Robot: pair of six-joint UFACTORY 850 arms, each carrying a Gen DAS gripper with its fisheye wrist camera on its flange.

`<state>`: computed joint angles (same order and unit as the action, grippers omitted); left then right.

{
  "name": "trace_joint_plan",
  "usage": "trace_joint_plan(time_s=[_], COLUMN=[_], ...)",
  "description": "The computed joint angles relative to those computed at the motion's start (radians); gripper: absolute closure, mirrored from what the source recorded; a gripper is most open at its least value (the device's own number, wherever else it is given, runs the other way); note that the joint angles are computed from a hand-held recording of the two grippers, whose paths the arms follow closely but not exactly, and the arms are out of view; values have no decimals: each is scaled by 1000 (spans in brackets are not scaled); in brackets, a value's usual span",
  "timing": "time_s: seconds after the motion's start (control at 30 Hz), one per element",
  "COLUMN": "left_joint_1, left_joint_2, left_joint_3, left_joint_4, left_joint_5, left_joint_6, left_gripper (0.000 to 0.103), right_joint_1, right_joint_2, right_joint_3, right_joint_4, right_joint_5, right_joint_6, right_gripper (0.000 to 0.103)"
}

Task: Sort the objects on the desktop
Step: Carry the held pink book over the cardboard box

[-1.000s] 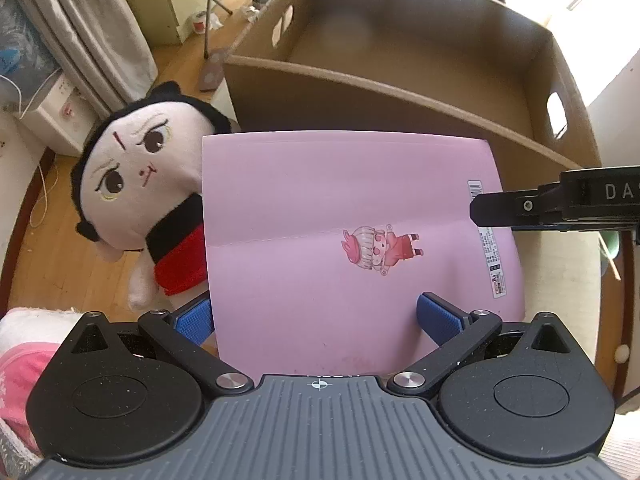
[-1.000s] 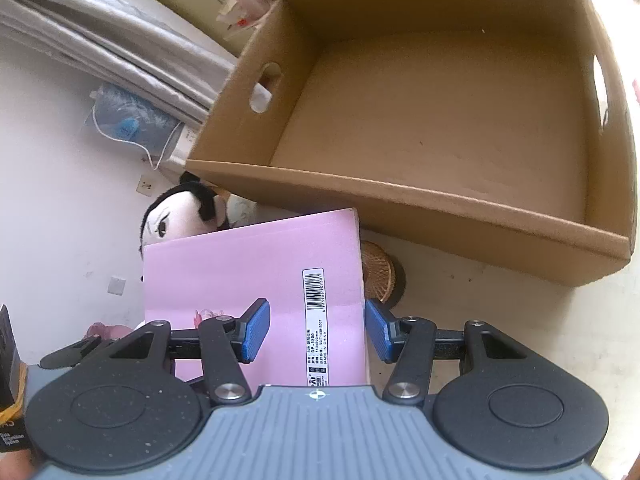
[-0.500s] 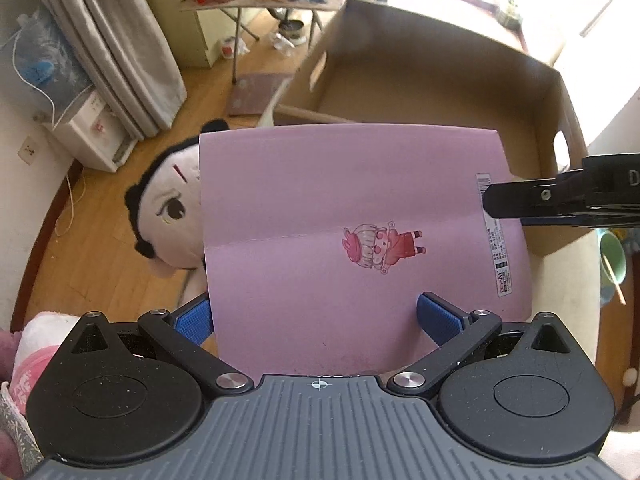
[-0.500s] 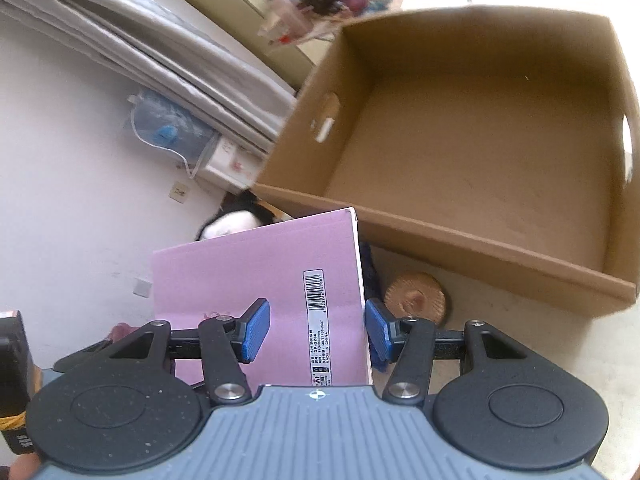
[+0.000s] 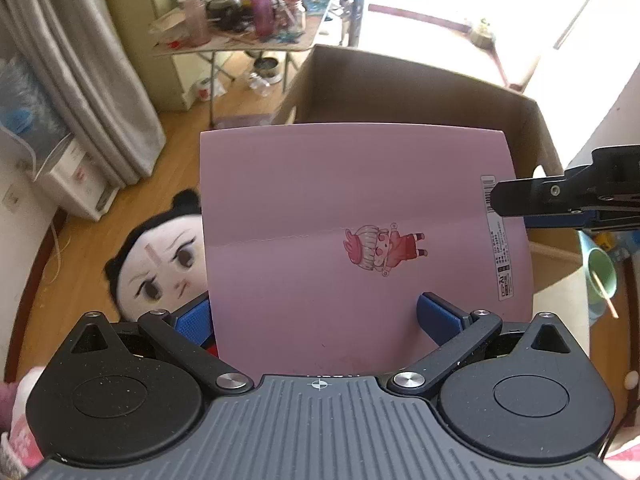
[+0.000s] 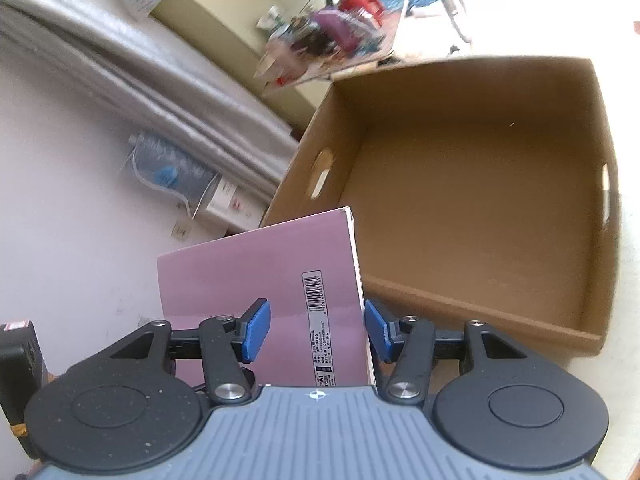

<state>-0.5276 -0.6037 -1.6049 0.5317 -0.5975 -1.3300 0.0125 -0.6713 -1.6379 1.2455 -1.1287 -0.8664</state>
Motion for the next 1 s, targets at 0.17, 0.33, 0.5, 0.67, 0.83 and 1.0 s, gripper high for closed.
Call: trace_joint_plan(time_s=[0.17, 0.33, 0.5, 0.67, 0.83, 1.0], left_joint_1=[22, 40, 49, 60, 69, 77], left_joint_2=[-50, -95, -146, -196, -248, -293], left_joint_3=[-60, -119, -191, -260, -328, -394], left_joint_4=[-15, -54, -59, -76, -114, -138], left_joint_5=[44, 84, 92, 112, 126, 125], left_joint_6=[58, 108, 148, 192, 244, 278], left_gripper=[0, 0, 0, 0, 0, 0], right_joint_1=[-14, -24, -26, -26, -21, -20], right_joint_2=[-20, -36, -64, -99, -129, -155], right_joint_3=[-22, -30, -61, -103, -141, -173], right_joint_4=[26, 44, 45, 23, -3, -31], right_joint_5=[42, 86, 117, 146, 179, 197], right_joint_6=[14, 13, 46, 85, 126, 163], right_gripper=[48, 48, 48, 48, 48, 48])
